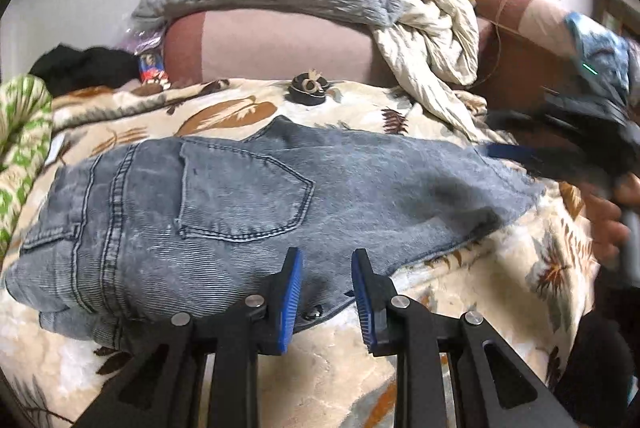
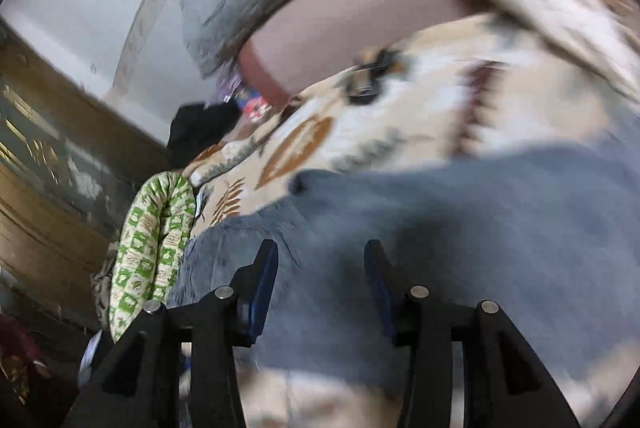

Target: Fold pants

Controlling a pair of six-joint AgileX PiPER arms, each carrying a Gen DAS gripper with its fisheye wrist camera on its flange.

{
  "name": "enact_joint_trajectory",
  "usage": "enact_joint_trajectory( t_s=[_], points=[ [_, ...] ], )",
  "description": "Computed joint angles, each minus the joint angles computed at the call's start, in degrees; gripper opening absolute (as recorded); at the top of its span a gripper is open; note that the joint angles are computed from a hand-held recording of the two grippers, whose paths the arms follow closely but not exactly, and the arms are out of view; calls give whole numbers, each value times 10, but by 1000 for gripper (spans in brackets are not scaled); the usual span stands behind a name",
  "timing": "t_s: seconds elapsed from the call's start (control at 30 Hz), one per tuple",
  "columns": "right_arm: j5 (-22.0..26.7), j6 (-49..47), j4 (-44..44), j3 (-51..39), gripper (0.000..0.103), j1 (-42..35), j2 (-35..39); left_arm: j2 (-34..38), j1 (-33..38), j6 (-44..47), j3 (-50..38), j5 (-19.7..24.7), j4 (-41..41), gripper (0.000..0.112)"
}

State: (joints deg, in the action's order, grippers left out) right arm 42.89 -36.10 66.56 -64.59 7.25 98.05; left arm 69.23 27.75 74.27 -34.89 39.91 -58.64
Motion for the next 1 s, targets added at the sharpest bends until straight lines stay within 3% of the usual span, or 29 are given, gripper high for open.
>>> enact_joint_trajectory(
  t_s=[0.03, 0.1, 0.17, 0.23, 0.33, 0.5, 0.63, 0.8, 0.93, 1.0],
  points=[
    [19, -47, 43, 52, 48, -41, -30, 6, -7, 14, 1, -11, -6, 31],
    [44, -101, 83, 134, 51, -108, -84, -3, -20, 21, 10, -20, -6, 47],
    [64, -144, 111, 213, 53, -188, -136, -12, -13, 28, 16, -2, -13, 67],
    [102, -173, 146, 264, 55, -273, -145, -20, -16, 16, 14, 16, -12, 67],
    [147, -178, 182, 283, 56, -345, -112, -24, -60, -81, -10, 10, 36, 69],
    [152, -151, 227, 267, 56, -391, -41, 8, -211, -296, -118, -15, 173, 69],
    [122, -109, 213, 228, 56, -387, -4, 112, -355, -472, -273, -28, 340, 69],
    [102, -77, 196, 185, 56, -369, 40, 282, -456, -584, -485, 43, 485, 69],
    [67, -40, 153, 160, 55, -348, 57, 410, -473, -607, -653, 124, 477, 69],
    [62, -37, 142, 163, 46, -350, 56, 480, -477, -625, -753, 173, 469, 69]
  ],
)
